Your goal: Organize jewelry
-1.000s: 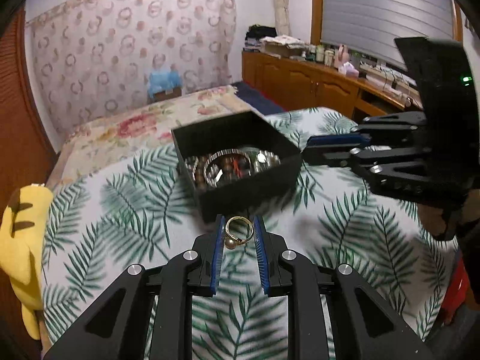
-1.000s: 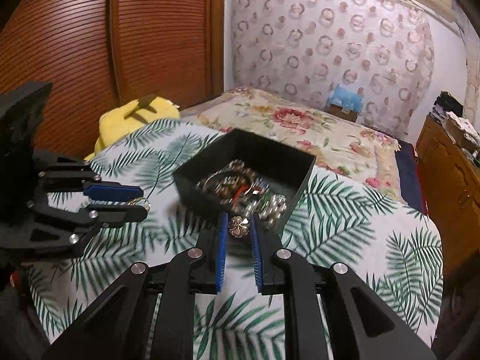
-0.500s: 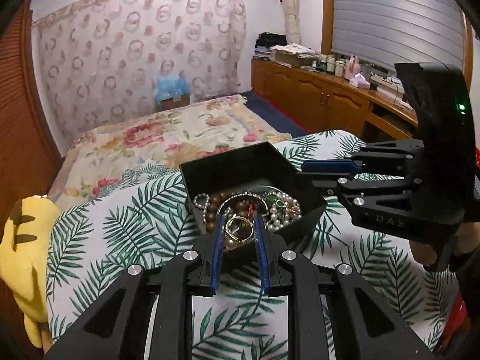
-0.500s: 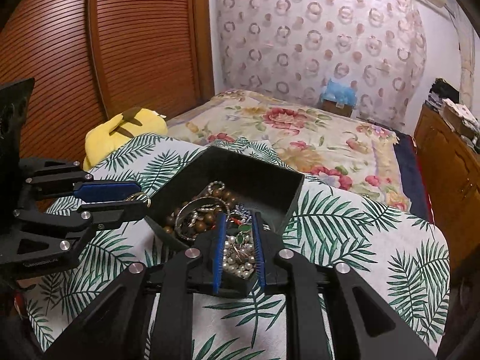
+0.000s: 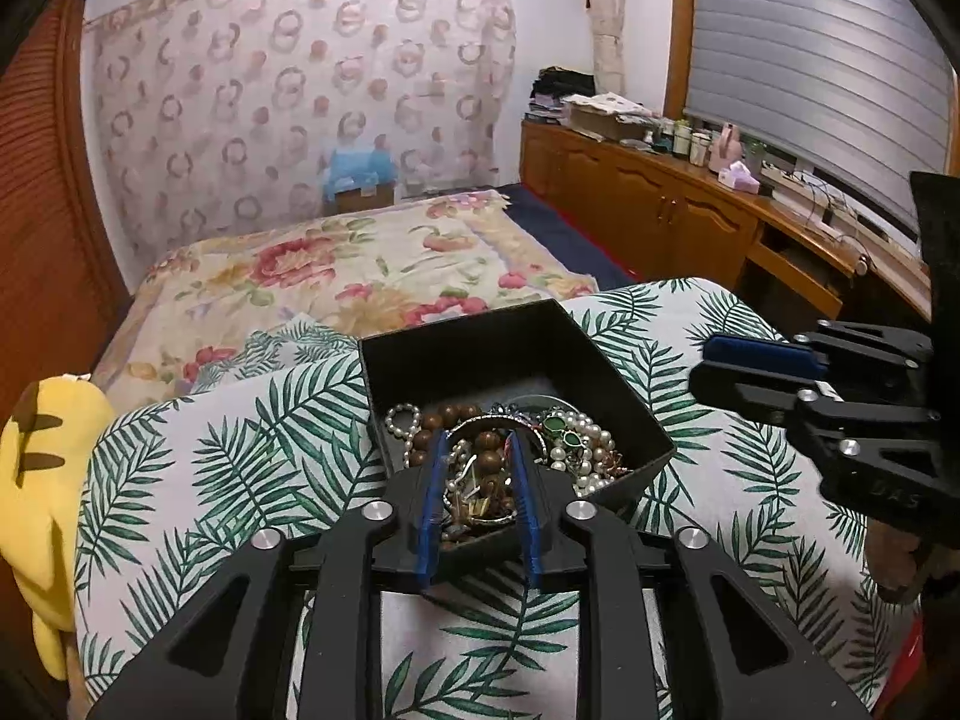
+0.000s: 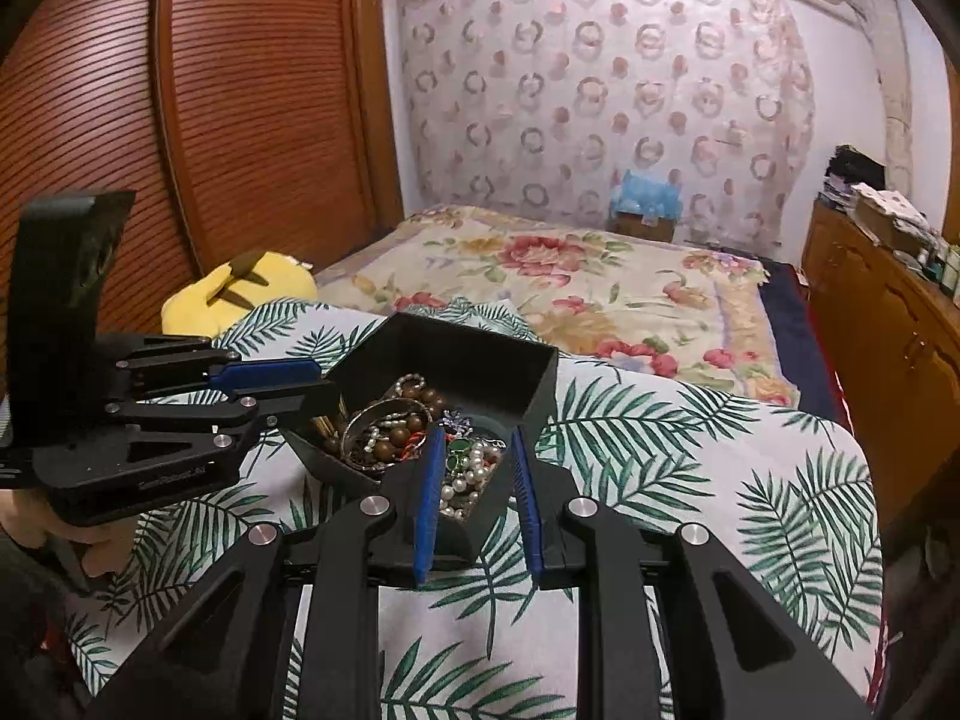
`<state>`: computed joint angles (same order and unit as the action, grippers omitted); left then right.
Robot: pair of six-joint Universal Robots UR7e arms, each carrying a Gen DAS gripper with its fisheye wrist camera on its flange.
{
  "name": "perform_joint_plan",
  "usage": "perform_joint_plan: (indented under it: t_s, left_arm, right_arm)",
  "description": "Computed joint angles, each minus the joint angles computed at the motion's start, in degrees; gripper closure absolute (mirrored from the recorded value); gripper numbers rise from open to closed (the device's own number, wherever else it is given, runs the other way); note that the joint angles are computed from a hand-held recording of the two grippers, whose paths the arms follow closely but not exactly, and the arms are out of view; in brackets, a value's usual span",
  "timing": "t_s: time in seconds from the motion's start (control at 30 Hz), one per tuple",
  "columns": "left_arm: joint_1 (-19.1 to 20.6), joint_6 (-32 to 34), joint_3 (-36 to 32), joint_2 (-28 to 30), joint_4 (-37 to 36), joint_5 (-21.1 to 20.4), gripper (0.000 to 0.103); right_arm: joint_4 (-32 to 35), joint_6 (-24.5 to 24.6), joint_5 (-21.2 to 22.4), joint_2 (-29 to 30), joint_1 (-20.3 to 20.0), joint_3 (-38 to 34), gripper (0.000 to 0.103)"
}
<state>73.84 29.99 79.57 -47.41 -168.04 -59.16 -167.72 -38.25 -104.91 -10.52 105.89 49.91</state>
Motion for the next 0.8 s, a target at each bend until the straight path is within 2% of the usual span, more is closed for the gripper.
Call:
perform_joint_plan:
  t_s: [0.03,0.13,0.17,0.3,0.37,0.43,0.5,0.67,0.8]
  left_arm:
    - [0.0,0.0,0.2,0.0,-0.4,0.1,0.069]
    - [-0.3,0.1,1.2,-0.5,-1.8,0.5,0.061]
    - [-0.4,0.1,1.6,-0.7,-2.3,0.7,0.053]
    - [-0.8,-0.3,4.4,-2.3,-5.6,1.1,0.032]
    - [-1.2,-0.4,5.7,-2.9,-7.6,1.6,0.019]
    - [-1.7,-0.1,7.4,-3.7,-10.3,2.8,0.012]
    - [-2.3,0.2,9.4,-4.6,-12.9,4.0,0.008]
    - [-3.5,0.2,13.7,-6.6,-17.6,5.6,0.008]
    - [-4.5,0.0,16.5,-7.5,-20.2,8.7,0.008]
  right_arm:
    - [-0.9,0.1,0.0,-0.4,0.0,0.9,0.078]
    - [-3.0,0.8,0.2,-1.3,0.1,3.1,0.078]
    - [-4.2,1.2,0.3,-1.8,0.2,4.3,0.078]
    - [-7.9,2.5,1.2,-3.8,0.2,8.6,0.077]
    - [-11.0,2.4,1.1,-4.7,0.5,11.0,0.06]
    - [-13.8,2.3,1.2,-5.6,0.7,13.0,0.05]
    - [-17.1,2.5,0.8,-6.4,1.1,15.5,0.042]
    - [-23.9,3.6,-0.7,-8.0,1.9,20.4,0.017]
    - [-28.0,3.9,-1.4,-8.8,2.1,23.3,0.004]
